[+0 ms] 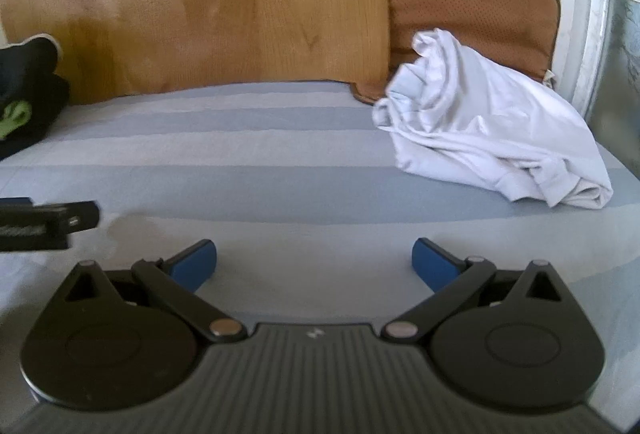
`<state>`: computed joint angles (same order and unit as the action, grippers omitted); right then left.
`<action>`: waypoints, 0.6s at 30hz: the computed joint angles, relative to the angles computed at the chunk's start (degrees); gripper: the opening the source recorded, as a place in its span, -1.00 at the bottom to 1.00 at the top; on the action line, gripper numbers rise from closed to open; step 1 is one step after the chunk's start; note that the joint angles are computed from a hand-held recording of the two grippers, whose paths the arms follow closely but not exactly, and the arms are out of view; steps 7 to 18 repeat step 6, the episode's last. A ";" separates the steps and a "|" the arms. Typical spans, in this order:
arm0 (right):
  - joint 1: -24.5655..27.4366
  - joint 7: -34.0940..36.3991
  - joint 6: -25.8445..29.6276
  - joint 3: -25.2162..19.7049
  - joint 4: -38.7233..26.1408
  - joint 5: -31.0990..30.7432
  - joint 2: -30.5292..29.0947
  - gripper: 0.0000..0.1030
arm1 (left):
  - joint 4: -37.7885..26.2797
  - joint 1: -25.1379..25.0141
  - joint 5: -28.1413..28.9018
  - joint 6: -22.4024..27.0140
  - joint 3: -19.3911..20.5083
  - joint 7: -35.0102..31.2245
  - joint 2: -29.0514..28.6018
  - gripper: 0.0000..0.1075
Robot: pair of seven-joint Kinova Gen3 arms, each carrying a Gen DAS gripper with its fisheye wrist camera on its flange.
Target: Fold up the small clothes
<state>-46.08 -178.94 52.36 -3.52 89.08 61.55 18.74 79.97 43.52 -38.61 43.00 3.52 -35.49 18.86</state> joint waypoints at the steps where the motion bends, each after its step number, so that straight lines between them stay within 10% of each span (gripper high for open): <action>1: -0.50 -0.12 0.02 -0.12 0.03 0.63 0.10 1.00 | -0.01 0.67 -0.95 0.45 -0.44 0.89 0.07 0.91; 18: -2.11 3.63 0.56 -0.72 -1.12 2.08 1.08 1.00 | -0.03 3.39 -5.81 3.00 -1.77 6.11 0.48 0.91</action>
